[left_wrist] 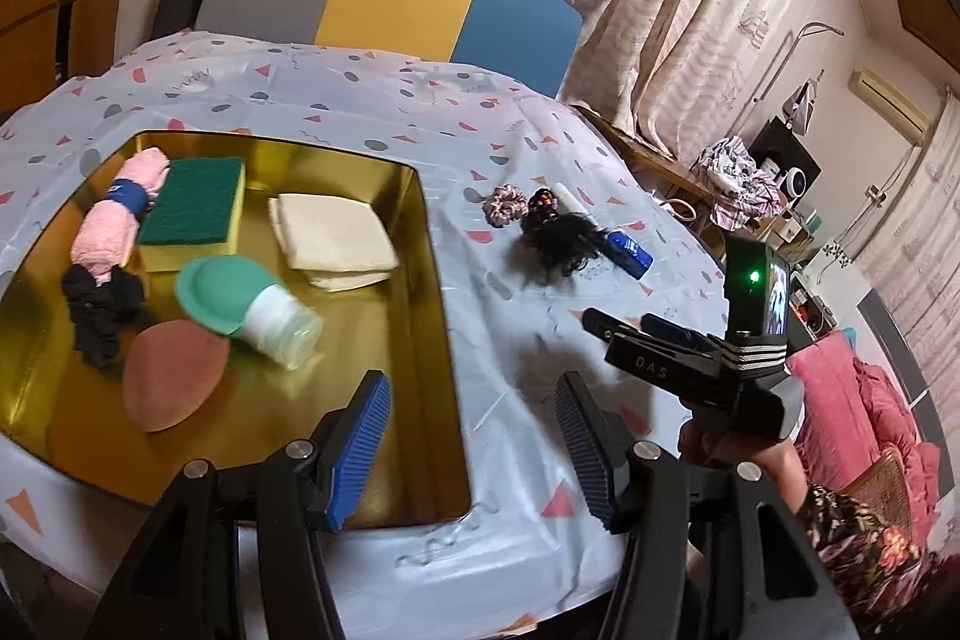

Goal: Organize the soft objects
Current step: 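Grasp the black beaded hair piece with the left tool while the right tool returns to the pile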

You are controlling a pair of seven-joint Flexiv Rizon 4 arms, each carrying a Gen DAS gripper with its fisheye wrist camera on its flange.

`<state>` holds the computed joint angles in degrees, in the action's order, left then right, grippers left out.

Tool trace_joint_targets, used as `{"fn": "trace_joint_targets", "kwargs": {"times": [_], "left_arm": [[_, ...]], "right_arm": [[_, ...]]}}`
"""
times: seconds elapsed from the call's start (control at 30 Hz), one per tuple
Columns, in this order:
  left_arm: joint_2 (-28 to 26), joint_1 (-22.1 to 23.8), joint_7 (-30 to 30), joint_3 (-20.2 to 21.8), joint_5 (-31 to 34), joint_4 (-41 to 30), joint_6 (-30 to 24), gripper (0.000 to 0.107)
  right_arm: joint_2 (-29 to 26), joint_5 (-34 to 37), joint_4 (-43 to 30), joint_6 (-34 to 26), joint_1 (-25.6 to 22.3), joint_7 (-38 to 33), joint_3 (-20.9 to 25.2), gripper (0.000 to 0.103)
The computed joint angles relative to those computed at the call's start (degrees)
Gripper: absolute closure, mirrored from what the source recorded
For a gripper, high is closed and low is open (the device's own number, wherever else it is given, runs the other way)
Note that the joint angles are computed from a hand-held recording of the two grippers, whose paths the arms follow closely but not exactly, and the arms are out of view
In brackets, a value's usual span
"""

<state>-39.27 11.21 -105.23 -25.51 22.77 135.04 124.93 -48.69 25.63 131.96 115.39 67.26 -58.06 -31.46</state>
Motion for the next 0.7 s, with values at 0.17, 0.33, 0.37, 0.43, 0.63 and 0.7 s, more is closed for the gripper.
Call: {"fn": "trace_joint_targets", "kwargs": {"times": [0.17, 0.33, 0.37, 0.43, 0.63, 0.7], "left_arm": [[0.8, -1.5, -0.5, -2.2, -2.1, -2.7, -3.9, 0.049], [0.6, -4.6, -0.9, -4.0, -6.9, -7.5, -8.5, 0.037], [0.3, -5.6, -0.9, -4.2, -8.1, -9.0, -9.6, 0.037], [-0.5, -7.6, -0.1, -4.4, -10.3, -12.5, -12.3, 0.033], [-5.1, -22.5, 6.1, 4.8, -19.8, -29.6, -24.9, 0.032], [-7.5, -26.6, 9.2, 7.8, -23.9, -34.9, -29.5, 0.032]], "right_arm": [[-0.1, 0.0, 0.7, 0.5, -4.7, -0.2, -0.2, 0.025], [-3.0, 2.2, 0.3, 2.6, -6.9, -0.2, -1.0, 0.025], [-4.0, 3.1, 0.1, 3.1, -6.9, 0.1, -1.3, 0.025], [-4.6, 4.0, -0.3, 4.4, -8.5, 0.7, 0.0, 0.025], [-5.8, 8.2, -1.0, 6.3, -9.4, 2.1, 1.4, 0.025], [-6.5, 10.0, -1.1, 6.5, -8.8, 2.8, 1.1, 0.025]]}}
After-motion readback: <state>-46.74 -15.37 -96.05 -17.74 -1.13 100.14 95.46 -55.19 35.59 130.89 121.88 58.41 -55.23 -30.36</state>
